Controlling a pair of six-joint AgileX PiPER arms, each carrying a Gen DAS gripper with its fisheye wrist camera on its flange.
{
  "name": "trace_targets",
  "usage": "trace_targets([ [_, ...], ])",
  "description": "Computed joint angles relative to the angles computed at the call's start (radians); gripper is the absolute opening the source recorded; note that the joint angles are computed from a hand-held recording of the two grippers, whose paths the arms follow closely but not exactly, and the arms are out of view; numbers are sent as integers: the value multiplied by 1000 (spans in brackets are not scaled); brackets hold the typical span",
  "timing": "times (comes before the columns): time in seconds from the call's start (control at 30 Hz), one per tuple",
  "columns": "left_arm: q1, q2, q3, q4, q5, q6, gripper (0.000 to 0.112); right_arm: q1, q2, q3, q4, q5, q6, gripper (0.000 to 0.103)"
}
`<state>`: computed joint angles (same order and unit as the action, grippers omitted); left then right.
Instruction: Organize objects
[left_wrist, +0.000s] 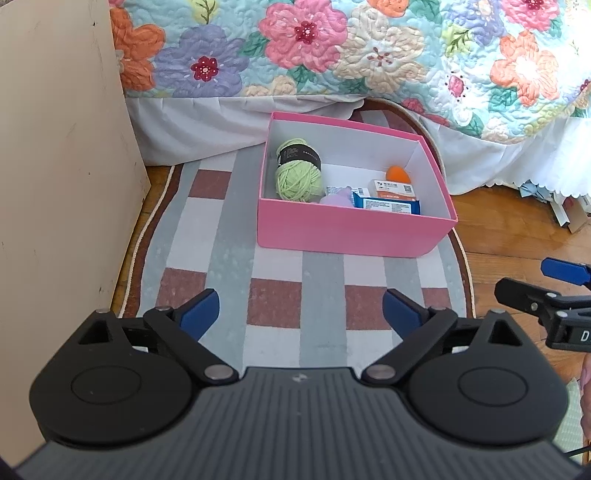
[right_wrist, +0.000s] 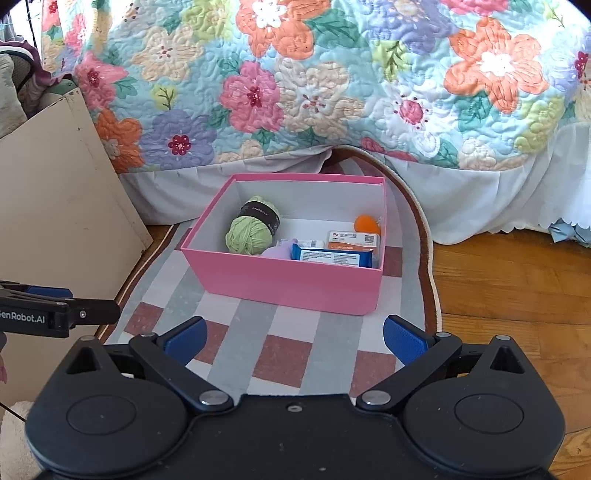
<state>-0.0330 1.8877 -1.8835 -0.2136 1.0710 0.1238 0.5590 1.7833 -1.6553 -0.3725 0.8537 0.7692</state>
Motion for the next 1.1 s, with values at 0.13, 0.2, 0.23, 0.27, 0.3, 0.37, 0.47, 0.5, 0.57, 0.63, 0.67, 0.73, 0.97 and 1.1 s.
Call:
trace_targets([
  [0.13, 6, -4, 11, -14, -5, -6, 101, -2, 3, -5, 17, 12, -22, 103],
  [0.2, 10, -3, 14, -22, -3, -3, 102, -1, -3, 5, 17, 2, -23, 103],
  [0.23, 11, -2, 13, -22, -1, -4, 102, -1, -6, 13, 17, -6, -19, 103],
  [0.27, 11, -4, 15, -19, -2, -7, 102, -1, -9, 17, 16, -10, -17, 103],
  [0.3, 10, -6, 20, -13, -6, -11, 103, 1, -11, 20, 12, -12, -12, 103],
  [0.37, 7, -5, 16, -1, -1, -18, 103, 5, -13, 23, 1, -13, -5, 103],
  [0.47, -3, 9, -9, 30, 26, -42, 103, 8, -11, 15, -2, 2, -3, 103],
  [0.5, -9, 22, -32, 53, 51, -62, 103, 10, -11, 13, -8, 9, 1, 103],
  [0.57, -22, 25, -36, 92, 55, -81, 103, 13, -10, 11, -15, 18, 9, 103],
  [0.63, -24, 24, -35, 106, 59, -92, 103, 17, -4, -3, -21, 41, 10, 103],
  [0.67, -24, 24, -35, 103, 62, -91, 103, 19, -1, -8, -25, 49, 9, 103],
  [0.73, -26, 22, -37, 112, 66, -90, 103, 25, 6, -21, -33, 68, 13, 103],
  [0.97, -57, 24, -36, 162, 59, -101, 103, 31, 48, -93, -35, 157, 15, 103],
  [1.1, -64, 34, -40, 170, 70, -117, 103, 34, 57, -107, -42, 181, 28, 103],
])
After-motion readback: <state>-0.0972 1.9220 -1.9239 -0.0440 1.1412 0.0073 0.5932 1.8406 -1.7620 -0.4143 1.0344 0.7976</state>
